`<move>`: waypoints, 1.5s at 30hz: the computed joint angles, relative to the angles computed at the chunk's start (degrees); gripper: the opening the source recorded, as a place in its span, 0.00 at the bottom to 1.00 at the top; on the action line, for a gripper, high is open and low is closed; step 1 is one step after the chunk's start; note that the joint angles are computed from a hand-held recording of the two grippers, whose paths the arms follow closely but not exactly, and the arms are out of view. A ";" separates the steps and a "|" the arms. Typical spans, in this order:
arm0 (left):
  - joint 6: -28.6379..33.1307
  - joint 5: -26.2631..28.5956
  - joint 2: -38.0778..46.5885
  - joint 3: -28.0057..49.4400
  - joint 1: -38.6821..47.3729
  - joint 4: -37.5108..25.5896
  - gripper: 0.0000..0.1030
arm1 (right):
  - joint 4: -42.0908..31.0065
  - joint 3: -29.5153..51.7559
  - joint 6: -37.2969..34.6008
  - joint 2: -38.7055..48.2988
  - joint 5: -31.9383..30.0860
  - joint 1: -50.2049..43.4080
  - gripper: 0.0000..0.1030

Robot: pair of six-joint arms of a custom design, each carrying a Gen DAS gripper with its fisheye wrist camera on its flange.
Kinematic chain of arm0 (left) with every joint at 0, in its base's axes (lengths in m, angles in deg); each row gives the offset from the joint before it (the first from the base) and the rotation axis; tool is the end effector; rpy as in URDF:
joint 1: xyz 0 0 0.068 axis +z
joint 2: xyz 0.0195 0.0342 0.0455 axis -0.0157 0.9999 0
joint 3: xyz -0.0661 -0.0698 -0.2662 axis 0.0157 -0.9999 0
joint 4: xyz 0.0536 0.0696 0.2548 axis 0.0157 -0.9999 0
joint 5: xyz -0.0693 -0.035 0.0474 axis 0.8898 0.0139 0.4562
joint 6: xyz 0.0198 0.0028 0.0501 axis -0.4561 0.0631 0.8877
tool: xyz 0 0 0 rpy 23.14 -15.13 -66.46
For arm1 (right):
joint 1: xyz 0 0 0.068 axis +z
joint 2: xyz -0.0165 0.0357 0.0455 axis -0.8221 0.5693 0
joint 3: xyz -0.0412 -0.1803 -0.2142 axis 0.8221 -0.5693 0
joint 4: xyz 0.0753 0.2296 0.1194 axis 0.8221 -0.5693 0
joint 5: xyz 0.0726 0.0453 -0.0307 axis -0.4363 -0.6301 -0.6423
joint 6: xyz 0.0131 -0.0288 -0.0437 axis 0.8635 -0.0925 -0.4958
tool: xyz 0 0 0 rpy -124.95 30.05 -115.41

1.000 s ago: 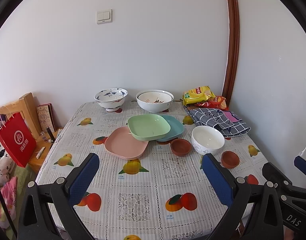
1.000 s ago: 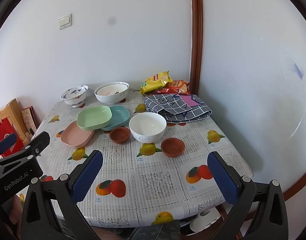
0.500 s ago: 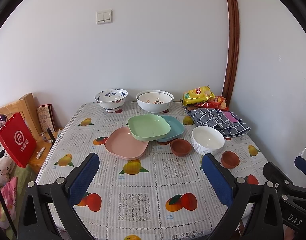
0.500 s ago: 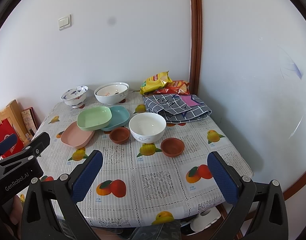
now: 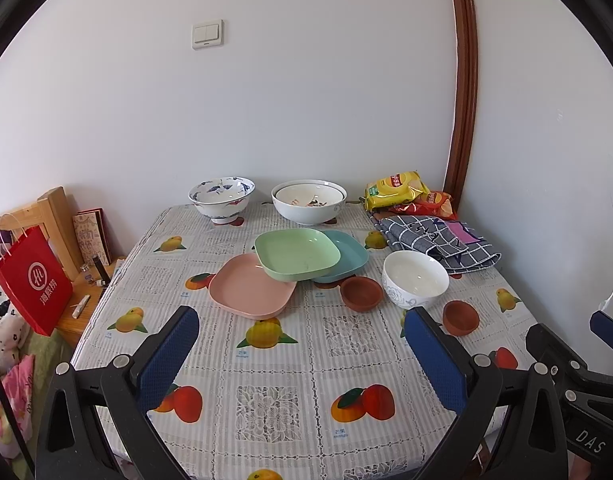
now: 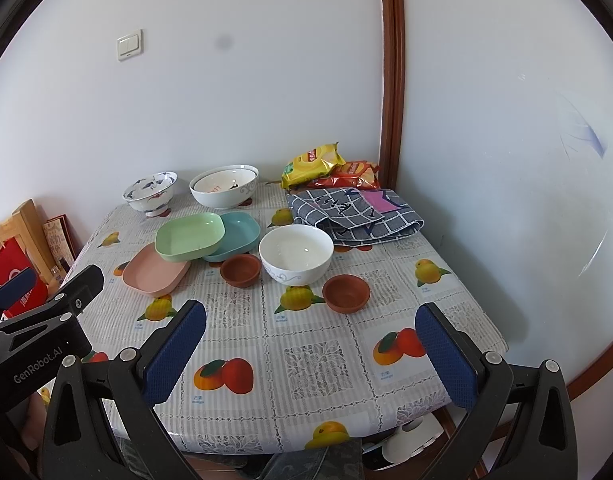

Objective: Organize plates and bowls

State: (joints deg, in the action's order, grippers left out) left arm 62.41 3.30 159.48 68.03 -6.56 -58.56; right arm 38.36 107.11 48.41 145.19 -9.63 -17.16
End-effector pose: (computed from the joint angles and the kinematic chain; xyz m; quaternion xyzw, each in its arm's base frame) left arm 0.3335 -0.0326 0.2657 0.0337 0.8776 -0.0216 0.4777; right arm 0.2973 0.2043 0.2612 0.1008 0.8843 -0.0621 0.4517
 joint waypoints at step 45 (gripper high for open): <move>0.70 3.67 22.80 20.34 4.77 -6.65 1.00 | 1.66 15.40 -4.30 16.73 -9.80 -7.17 1.00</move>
State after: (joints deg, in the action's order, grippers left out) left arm 63.11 6.97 182.28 88.38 -1.78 -65.21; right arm 40.02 122.51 44.11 161.92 -19.43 -24.33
